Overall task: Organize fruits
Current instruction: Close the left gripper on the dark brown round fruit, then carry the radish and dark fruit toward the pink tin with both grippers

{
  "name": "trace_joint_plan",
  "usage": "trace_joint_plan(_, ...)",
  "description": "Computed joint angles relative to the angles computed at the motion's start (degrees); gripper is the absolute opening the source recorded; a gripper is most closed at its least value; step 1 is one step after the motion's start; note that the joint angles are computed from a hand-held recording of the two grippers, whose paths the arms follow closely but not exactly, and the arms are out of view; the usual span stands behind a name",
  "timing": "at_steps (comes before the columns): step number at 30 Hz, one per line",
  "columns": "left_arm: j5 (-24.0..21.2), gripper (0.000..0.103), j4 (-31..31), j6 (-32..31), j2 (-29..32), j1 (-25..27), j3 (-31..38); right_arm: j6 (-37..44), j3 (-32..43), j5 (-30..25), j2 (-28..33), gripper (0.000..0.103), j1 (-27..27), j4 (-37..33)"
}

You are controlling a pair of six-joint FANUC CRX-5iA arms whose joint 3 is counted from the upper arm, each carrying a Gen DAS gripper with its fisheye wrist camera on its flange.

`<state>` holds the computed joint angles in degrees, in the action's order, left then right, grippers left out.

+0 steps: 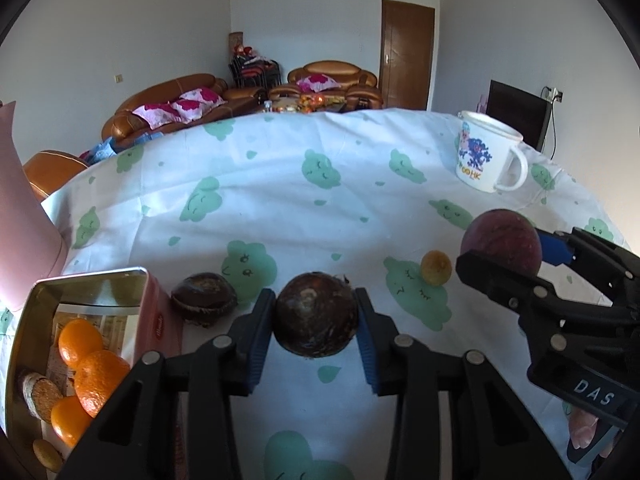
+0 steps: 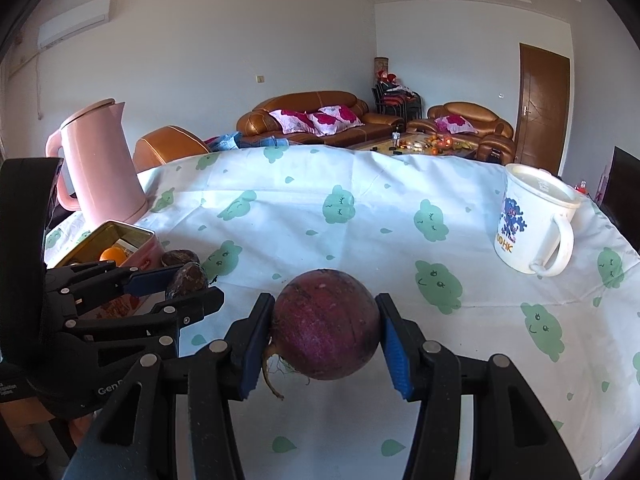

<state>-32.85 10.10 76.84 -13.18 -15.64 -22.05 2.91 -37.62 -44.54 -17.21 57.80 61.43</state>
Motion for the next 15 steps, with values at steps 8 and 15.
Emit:
trace_joint_plan(8, 2.9, 0.04, -0.4, 0.4, -1.9, -0.1, -1.6, -1.5, -1.0, 1.1, -0.5, 0.053, -0.4, 2.7)
trace_joint_plan(15, 5.6, 0.04, 1.4, -0.7, -3.4, 0.3, -3.7, -4.2, -2.7, 1.8, -1.5, 0.053, -0.6, 6.7)
